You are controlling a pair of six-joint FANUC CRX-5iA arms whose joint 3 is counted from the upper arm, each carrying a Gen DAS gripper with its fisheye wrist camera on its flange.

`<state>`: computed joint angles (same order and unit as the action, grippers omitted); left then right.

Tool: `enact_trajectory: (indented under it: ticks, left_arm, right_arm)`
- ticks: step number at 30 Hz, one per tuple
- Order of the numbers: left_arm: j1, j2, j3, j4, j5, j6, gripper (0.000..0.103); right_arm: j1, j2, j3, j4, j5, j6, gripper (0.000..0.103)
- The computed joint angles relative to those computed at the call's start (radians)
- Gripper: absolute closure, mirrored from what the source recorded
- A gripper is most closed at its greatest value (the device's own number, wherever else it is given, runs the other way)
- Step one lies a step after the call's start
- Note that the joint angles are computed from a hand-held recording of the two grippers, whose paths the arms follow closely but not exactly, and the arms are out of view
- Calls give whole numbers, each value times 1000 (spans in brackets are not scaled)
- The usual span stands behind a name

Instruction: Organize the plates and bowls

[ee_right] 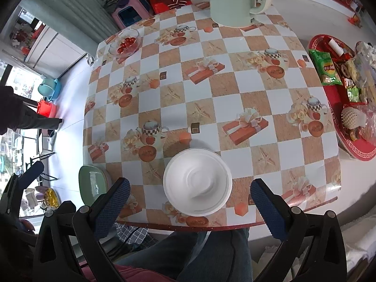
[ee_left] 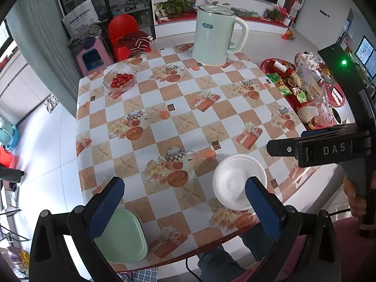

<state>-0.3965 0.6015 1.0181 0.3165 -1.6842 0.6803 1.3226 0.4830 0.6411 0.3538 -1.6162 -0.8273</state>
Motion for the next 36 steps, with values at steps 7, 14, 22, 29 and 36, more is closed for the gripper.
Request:
enact_trajectory:
  ticks: [7, 14, 22, 29, 36]
  left_arm:
    - [-15, 94, 143, -52, -102, 59, 0]
    - [-45, 92, 100, -132, -102, 21, 0]
    - [-100, 70, -21, -239, -89, -29, 0]
    - [-154, 51, -127, -310, -37, 23, 0]
    - [-194, 65, -165, -370, 22, 99, 0]
  right_arm:
    - [15, -52, -93, -26, 25, -85, 0]
    - [37, -105, -209, -82, 103, -185, 0]
    - [49, -139, -314, -166, 215, -235, 0]
    - [39, -163, -400, -221, 319, -224, 0]
    - [-2, -159, -452, -276, 422, -149, 0]
